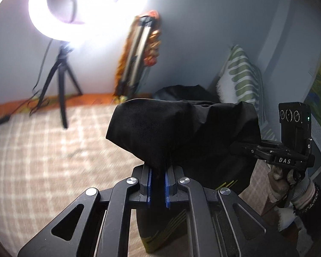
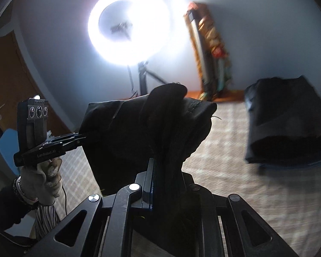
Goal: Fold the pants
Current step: 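Lift the folded shorts with both tools and carry them onto the clothes stack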
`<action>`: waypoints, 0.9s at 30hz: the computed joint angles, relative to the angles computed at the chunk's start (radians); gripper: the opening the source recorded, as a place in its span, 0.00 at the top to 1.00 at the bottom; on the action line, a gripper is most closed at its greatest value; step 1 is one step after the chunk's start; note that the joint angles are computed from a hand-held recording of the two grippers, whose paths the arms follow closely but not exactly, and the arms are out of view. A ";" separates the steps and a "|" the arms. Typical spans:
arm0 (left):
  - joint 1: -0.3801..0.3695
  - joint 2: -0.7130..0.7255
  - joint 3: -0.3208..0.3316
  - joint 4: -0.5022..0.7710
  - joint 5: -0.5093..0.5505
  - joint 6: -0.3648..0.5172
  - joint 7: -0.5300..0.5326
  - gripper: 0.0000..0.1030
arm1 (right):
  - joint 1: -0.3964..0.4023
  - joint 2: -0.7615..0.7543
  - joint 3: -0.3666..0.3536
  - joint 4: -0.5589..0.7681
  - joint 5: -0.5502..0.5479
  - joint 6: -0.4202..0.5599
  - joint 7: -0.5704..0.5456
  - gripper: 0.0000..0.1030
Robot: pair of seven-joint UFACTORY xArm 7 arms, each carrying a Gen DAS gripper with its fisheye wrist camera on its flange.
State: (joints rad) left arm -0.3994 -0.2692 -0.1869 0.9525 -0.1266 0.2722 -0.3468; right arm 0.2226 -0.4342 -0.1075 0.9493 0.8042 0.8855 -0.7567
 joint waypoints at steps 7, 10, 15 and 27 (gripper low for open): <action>-0.005 0.165 -0.041 0.202 0.077 -0.001 -0.005 0.94 | -0.050 0.018 -0.049 0.078 -0.022 -0.007 -0.002 0.88; -0.015 0.228 -0.050 0.282 0.123 -0.002 -0.026 0.94 | -0.074 0.036 -0.065 0.115 -0.024 -0.012 -0.012 0.88; -0.055 0.373 -0.041 0.485 0.214 0.032 -0.053 0.94 | -0.117 0.095 -0.092 0.197 -0.017 -0.007 -0.033 0.88; -0.181 0.752 0.051 1.039 0.271 0.186 -0.025 0.95 | -0.277 0.379 -0.073 0.536 0.032 0.058 -0.072 0.88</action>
